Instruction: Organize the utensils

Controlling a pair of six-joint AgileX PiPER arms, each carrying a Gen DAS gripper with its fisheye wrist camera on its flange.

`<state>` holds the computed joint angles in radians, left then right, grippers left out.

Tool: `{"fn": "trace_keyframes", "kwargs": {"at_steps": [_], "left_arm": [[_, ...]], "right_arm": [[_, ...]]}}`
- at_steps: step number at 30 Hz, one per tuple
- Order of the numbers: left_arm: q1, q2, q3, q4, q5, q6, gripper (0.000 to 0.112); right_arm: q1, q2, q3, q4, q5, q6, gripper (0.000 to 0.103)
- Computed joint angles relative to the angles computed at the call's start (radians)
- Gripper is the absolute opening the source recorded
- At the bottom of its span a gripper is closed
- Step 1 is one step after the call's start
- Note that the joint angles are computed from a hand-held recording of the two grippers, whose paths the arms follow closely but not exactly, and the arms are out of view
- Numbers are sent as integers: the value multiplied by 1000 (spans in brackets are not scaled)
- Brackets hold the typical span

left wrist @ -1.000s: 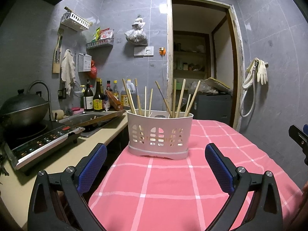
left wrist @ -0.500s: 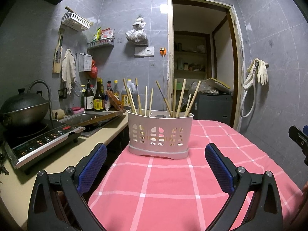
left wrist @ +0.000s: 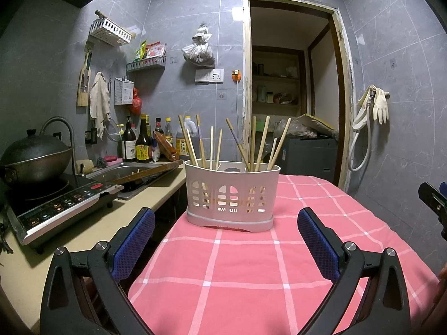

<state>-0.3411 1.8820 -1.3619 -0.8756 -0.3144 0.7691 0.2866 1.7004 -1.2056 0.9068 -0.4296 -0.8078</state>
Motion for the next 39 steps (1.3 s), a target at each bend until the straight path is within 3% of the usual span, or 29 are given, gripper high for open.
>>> {"fn": "trace_keyframes", "kwargs": {"at_steps": [25,39], "left_arm": [[-7,4,-1,-10,-6,7,100],[-19,6,-26,-111,8,103,100]], "right_arm": [[0,-1,3,-6,-1,7,103],[2,0,3,-2,-4,6,103]]}}
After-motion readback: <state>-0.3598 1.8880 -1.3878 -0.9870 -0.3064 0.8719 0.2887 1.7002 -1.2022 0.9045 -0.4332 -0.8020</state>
